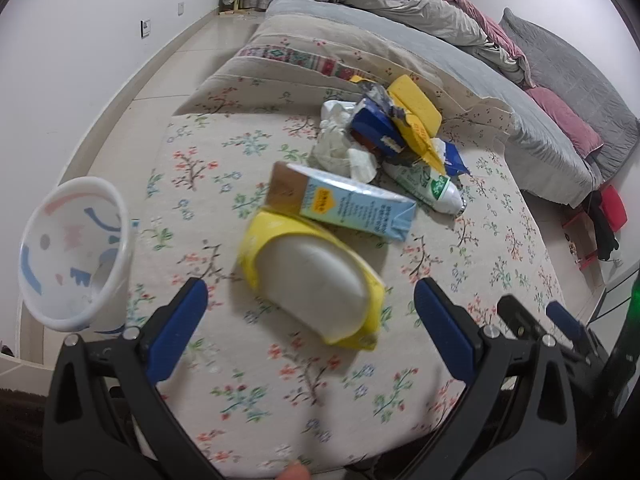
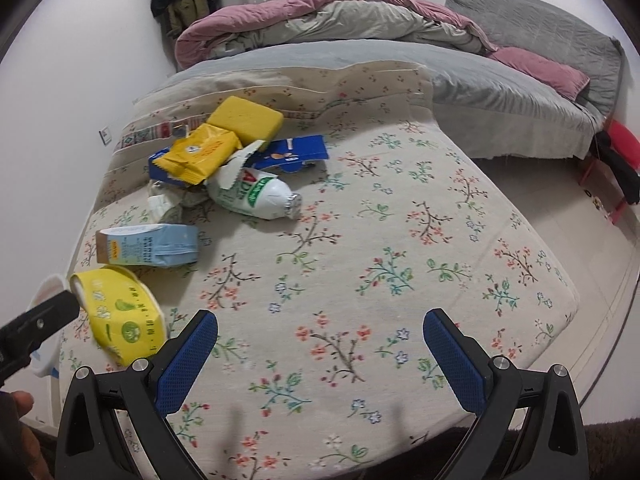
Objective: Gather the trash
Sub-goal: 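Move the left tool to the yellow cup wrapper and close on it, then carry the wrapper to the bin with the left tool while the right grasps the milk carton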
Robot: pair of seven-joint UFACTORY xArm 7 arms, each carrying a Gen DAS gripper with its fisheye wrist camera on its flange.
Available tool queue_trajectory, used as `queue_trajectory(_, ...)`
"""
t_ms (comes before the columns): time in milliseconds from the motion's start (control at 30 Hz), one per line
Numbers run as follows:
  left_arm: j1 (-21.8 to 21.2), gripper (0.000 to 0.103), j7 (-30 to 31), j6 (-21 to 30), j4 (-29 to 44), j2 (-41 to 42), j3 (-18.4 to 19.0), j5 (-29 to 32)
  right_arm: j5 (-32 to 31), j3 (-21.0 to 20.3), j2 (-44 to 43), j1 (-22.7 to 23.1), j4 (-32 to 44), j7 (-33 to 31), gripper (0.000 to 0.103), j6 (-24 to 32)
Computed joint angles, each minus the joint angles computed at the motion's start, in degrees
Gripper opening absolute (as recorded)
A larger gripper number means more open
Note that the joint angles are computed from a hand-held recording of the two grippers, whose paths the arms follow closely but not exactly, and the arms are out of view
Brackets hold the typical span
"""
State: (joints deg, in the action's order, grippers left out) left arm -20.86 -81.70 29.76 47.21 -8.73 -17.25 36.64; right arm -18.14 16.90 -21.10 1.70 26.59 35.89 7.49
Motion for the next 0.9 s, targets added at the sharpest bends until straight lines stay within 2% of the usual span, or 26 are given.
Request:
queue_trajectory(200, -0.77, 0.096, -4.25, 1.51, 3.82, 4.27, 0.48, 3.02, 1.28, -1.87, 0.57, 0.76, -0.41, -1.36, 0.103, -0.47)
queue_trajectory(300, -1.87, 0.087, -4.61, 2.69, 5.13, 5.8, 1.35, 3.36, 1.8, -2.21, 0.93, 0.92, -0.37, -1.99, 0.103, -0.52)
queue_trajectory(433, -2.89, 0.064, -3.7, 3.06, 4.78, 6.4, 2.73, 1.81, 2.11, -2.36, 1.47, 0.83, -0.05, -2.43, 0.103, -0.56)
queue_trajectory(467, -2.96, 0.056, -3.43, 2.55, 4.19, 6.05, 2.99, 1.36, 2.1, -2.27, 1.65, 0.69, 0.1, -2.4, 0.103, -0.52)
queue_trajectory(567, -2.53, 0.046, -2.99, -0.39, 1.79, 4.45, 3.34, 0.96, 1.87, -1.93, 2.37, 0.32, 0.8, -2.11, 0.103, -0.42)
queue_trajectory(700, -1.38, 0.036, -0.58, -3.6, -1.23, 2.08, 3.3, -0.31, 1.3, -1.58, 3.79, 0.29, 1.91, -1.55, 0.103, -0.46)
queue_trajectory(900, 0.89, 0.028, 4.81, -7.48, -6.03, -2.21, 2.76, -5.0, 0.48, -1.79, 6.45, 2.22, 4.05, -1.83, 0.103, -0.66)
